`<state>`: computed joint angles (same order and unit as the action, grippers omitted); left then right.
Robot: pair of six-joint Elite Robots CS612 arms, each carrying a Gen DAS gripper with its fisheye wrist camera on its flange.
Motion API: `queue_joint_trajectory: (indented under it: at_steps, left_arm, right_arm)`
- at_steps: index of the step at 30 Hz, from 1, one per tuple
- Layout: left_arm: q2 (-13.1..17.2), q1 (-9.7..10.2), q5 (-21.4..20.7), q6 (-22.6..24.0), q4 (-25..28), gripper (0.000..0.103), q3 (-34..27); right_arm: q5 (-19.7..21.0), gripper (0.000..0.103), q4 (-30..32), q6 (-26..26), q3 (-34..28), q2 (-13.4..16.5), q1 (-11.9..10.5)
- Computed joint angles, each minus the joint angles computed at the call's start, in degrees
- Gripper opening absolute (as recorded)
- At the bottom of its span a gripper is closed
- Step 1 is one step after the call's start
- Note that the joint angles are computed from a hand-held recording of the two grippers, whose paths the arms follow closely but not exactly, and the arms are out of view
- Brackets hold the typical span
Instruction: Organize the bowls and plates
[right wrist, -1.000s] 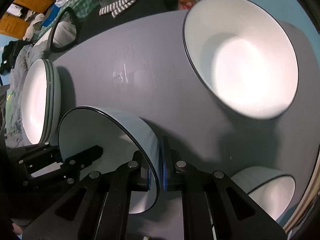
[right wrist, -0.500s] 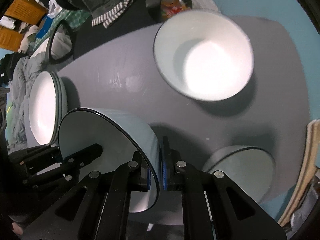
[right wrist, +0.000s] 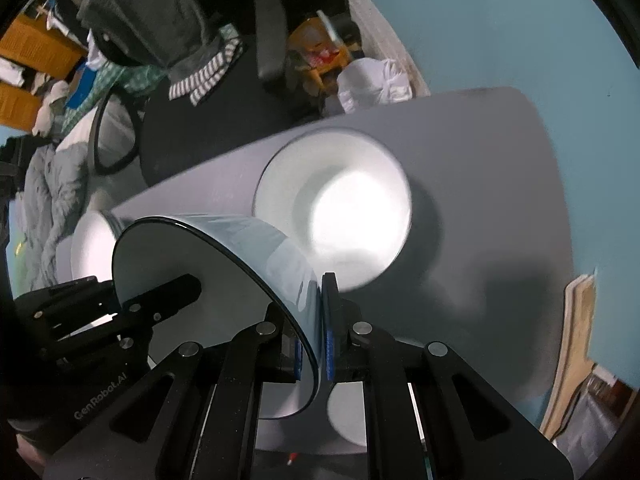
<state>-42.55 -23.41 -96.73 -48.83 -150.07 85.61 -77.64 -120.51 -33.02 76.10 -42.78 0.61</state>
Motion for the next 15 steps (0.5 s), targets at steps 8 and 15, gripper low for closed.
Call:
queue_joint_trajectory:
  at_steps: [8,15]
  left_arm:
    - [3.13,0.96,0.01,1.43,1.97,0.011,-5.0]
    - [5.36,1.33,-0.5,1.68,5.7,0.011,-8.58]
  right_arm:
    - [-1.44,0.009,1.07,0.67,-5.88,3.27,0.0]
    - [-2.62,0.009,4.49,0.7,-10.07,5.99,0.06]
